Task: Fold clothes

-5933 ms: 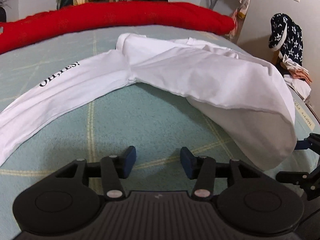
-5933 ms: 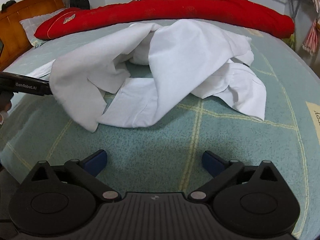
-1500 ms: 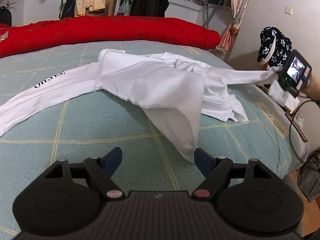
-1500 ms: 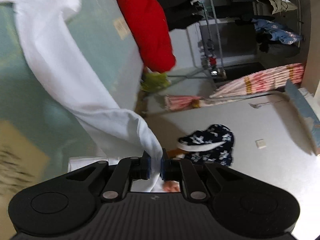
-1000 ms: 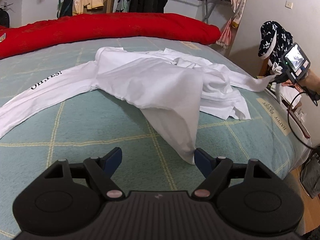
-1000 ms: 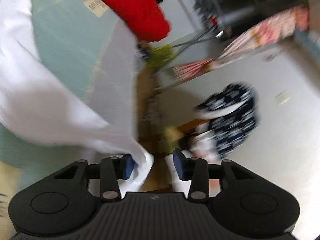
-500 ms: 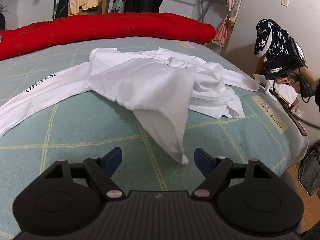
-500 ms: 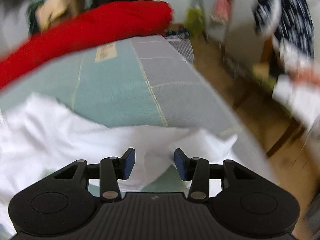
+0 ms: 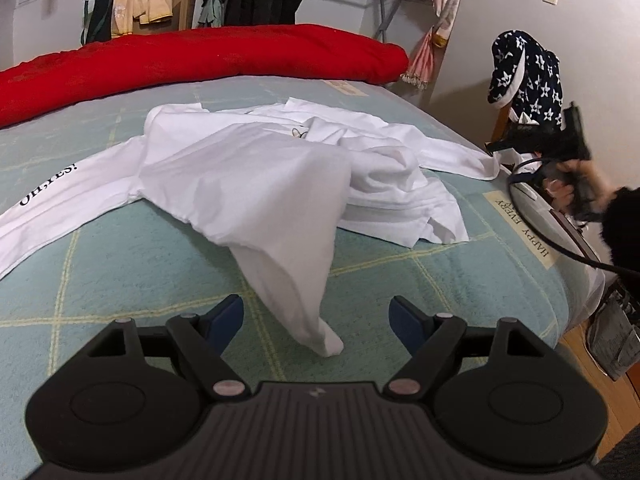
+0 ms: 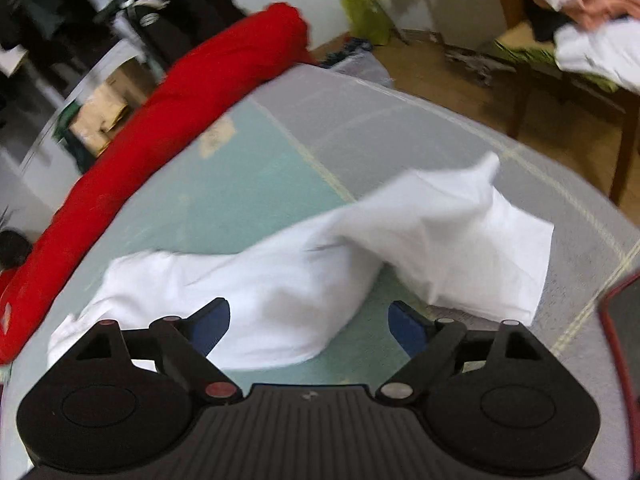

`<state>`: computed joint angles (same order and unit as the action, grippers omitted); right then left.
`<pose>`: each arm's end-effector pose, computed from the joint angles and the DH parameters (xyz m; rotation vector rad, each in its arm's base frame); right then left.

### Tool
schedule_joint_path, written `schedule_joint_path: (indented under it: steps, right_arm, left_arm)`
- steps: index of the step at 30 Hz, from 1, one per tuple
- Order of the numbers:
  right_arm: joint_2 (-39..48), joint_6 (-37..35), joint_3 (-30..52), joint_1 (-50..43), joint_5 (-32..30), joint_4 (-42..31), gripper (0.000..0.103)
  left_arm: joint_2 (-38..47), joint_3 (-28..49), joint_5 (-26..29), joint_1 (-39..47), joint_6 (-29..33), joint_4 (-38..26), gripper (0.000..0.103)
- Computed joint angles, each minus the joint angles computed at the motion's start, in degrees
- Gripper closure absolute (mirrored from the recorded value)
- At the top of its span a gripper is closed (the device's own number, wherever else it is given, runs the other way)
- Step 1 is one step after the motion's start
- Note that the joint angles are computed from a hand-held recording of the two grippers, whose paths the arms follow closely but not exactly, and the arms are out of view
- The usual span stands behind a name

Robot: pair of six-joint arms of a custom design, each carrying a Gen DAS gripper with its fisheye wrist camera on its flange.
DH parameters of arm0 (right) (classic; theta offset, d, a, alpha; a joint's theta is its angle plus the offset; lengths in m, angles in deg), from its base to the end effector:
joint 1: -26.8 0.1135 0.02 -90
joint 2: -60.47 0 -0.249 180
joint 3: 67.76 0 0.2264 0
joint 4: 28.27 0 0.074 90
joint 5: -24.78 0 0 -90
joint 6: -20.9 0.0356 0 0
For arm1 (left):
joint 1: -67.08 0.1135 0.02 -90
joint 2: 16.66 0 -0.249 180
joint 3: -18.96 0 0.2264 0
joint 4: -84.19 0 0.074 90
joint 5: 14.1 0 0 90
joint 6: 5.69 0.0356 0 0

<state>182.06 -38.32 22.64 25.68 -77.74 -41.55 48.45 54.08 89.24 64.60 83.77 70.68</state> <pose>0.4218 -0.0005 0.1322 0.5484 2.3172 0.5077 0.1896 -0.0164 0.1514 0.1558 2.3180 -0.2975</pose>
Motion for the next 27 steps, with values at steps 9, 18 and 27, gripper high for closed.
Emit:
schedule_joint_path:
  steps: [9, 18, 27]
  right_arm:
    - [10.97, 6.87, 4.81, -3.49, 0.49, 18.52, 0.012]
    - [11.31, 4.66, 8.24, -9.02, -2.62, 20.83, 0.012]
    - [12.11, 1.20, 12.64, -12.73, -4.14, 11.78, 0.050]
  left_arm:
    - [5.25, 4.43, -5.98, -4.95, -1.85, 0.44, 0.023]
    - [10.21, 7.21, -7.92, -9.20, -3.16, 2.93, 0.019]
    - [11.79, 8.04, -9.22, -9.87, -3.58, 3.10, 0.019]
